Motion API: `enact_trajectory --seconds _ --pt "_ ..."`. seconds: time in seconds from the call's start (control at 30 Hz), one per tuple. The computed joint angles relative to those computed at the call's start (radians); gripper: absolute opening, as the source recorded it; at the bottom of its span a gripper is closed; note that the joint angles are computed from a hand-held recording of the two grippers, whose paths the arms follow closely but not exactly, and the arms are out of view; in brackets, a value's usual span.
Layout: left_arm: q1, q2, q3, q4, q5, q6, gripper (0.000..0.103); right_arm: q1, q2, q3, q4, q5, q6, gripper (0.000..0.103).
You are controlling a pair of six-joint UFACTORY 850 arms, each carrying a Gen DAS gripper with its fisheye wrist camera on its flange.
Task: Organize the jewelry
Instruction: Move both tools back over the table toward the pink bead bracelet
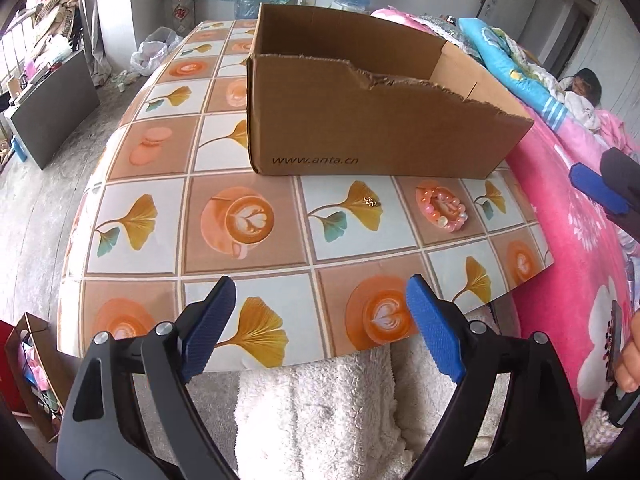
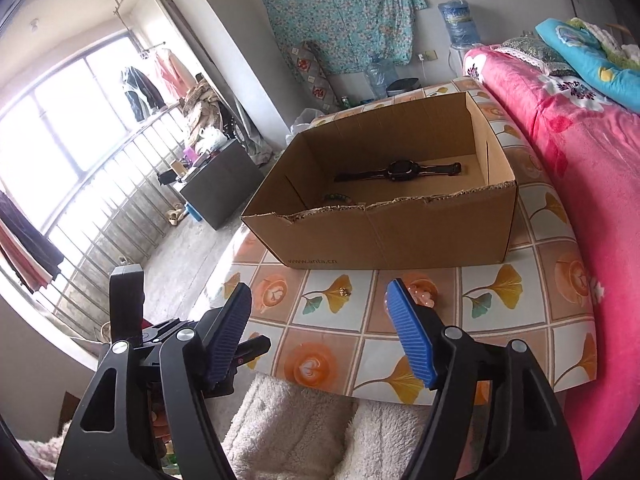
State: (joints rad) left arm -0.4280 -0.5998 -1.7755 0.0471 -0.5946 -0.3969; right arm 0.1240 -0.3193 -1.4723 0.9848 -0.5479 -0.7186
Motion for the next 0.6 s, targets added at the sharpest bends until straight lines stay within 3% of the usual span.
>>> enact_trajectory --seconds 0.4,0.6 --pt "-0.025 -0.089 -0.073 0.115 -0.048 -0.125 0.083 0.01 -0.044 -0.023 -0.251 -0.024 0.234 0.072" --pt "-0.04 -0.124 -0.125 0.166 -0.09 -0.163 0.083 0.008 -0.043 -0.034 -0.259 -0.037 0.209 0.073"
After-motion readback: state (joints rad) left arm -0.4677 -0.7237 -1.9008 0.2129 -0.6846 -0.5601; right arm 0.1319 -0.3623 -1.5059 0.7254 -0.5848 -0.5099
